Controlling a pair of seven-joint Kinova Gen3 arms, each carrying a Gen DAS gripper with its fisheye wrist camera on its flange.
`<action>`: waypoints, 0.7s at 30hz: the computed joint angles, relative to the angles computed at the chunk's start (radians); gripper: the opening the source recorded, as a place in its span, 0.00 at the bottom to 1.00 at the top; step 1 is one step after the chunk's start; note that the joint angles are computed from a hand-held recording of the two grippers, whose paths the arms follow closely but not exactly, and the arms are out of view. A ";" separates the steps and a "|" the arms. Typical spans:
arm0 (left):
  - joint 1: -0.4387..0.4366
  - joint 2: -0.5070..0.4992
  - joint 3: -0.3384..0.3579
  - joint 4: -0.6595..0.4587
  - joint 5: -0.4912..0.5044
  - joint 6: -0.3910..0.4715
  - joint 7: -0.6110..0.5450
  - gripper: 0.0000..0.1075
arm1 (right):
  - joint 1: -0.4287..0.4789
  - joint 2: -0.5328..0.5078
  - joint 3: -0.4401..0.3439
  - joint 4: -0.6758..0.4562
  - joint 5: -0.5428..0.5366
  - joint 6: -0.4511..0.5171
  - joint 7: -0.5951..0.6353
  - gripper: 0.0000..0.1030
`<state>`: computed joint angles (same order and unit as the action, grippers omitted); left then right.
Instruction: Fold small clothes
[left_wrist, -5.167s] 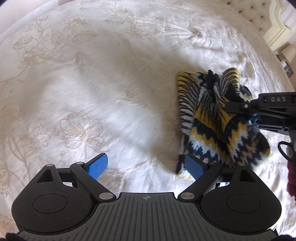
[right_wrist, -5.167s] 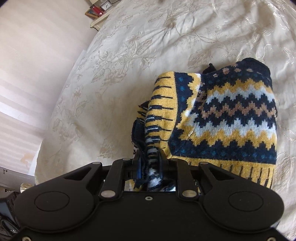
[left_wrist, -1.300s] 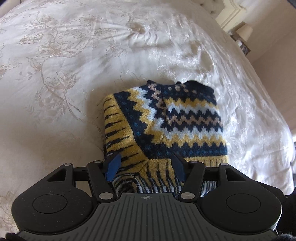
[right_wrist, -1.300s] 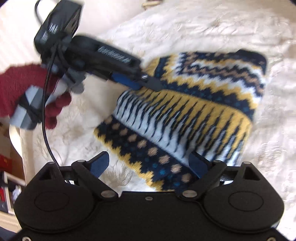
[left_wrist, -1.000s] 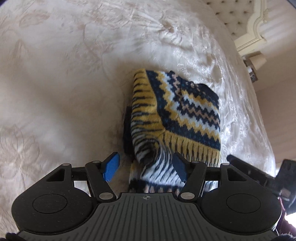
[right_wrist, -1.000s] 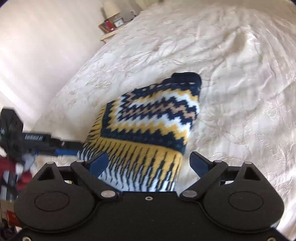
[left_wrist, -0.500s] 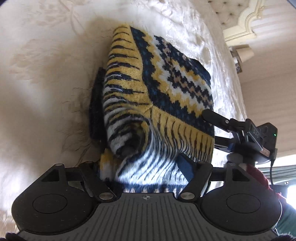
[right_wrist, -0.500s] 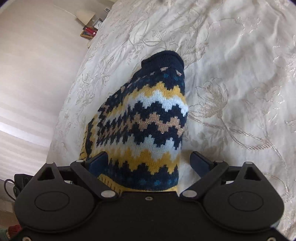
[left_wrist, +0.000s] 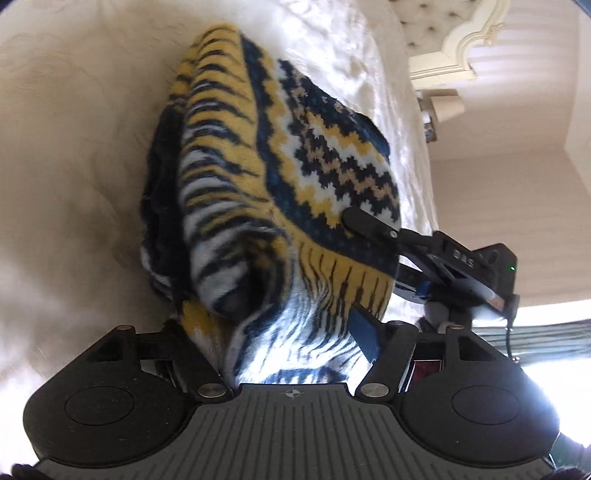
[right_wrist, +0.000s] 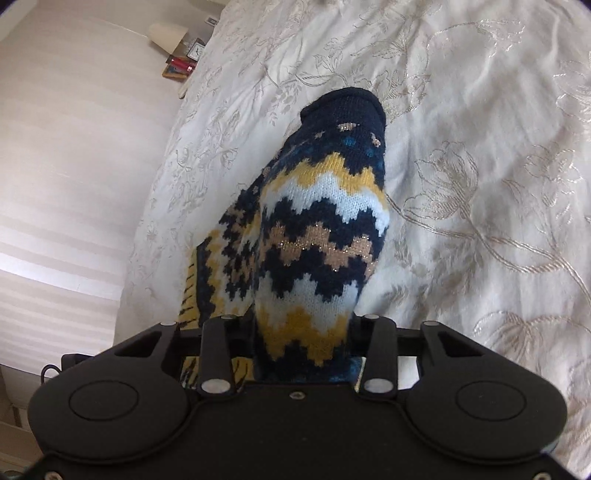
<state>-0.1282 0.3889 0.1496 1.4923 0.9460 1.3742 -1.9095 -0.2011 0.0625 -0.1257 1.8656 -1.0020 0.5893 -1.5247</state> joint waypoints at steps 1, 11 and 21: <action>0.004 -0.011 0.002 0.013 0.005 -0.001 0.005 0.62 | 0.001 -0.021 0.002 0.007 0.012 0.012 -0.008 0.48; 0.073 -0.180 0.140 0.216 0.038 -0.028 0.019 0.62 | 0.000 -0.333 0.121 0.140 0.244 0.257 -0.152 0.48; 0.131 -0.438 0.317 0.358 -0.224 -0.342 0.362 0.62 | 0.063 -0.550 0.111 0.210 0.532 0.419 -0.339 0.63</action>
<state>0.0030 -0.0487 0.4669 1.8507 0.7222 1.0318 -1.5470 -0.1376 -0.4875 -0.0152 2.0757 -0.4695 1.0079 -1.8635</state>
